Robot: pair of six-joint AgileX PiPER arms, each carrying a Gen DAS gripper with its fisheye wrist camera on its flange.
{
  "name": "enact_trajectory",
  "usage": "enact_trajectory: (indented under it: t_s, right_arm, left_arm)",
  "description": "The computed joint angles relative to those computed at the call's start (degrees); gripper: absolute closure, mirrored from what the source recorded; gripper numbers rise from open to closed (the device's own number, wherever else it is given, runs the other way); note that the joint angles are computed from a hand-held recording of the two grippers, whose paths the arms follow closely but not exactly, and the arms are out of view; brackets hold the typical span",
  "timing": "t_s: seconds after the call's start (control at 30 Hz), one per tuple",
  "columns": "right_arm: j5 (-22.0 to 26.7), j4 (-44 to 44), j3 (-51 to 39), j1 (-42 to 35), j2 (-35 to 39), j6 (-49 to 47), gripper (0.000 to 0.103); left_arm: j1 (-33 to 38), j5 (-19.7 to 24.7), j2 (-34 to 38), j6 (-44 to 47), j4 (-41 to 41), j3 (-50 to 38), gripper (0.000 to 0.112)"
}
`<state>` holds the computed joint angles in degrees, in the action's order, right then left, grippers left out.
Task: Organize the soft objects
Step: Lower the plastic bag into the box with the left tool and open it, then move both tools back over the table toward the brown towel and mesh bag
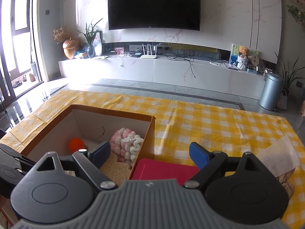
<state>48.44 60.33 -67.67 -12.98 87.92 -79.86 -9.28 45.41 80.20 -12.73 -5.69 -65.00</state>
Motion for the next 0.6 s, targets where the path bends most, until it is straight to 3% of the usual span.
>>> enact_trajectory:
  t_s: [0.1, 0.17, 0.23, 0.33, 0.43, 0.6]
  right_arm:
    - [0.6, 0.7, -0.2, -0.6, -0.1, -0.4, 0.015]
    - [1.1, 1.3, -0.5, -1.3, -0.1, -0.7, 0.015]
    - [1.7, 1.6, -1.2, -2.2, 0.1, -0.7, 0.015]
    - [2.3, 2.0, -2.2, -3.8, 0.4, -0.8, 0.015]
    - [3.0, 2.4, -3.8, -6.2, 0.8, -0.4, 0.015]
    - [5.0, 2.5, -8.6, -12.0, 2.4, 2.1, 0.014]
  left_arm:
    - [-2.4, -0.2, -1.0, -3.5, 3.6, 0.2, 0.107]
    - [-4.3, -0.5, -2.3, -5.5, 6.1, 0.5, 0.095]
    - [-6.6, -0.6, -3.9, -8.4, 9.6, 0.4, 0.063]
    - [-11.1, -0.6, -6.0, -17.4, 19.4, 0.3, 0.038]
    - [-13.5, -0.5, -7.7, -22.5, 25.2, 0.2, 0.029]
    - [-10.7, -3.0, -9.9, -23.9, 20.1, 0.4, 0.029]
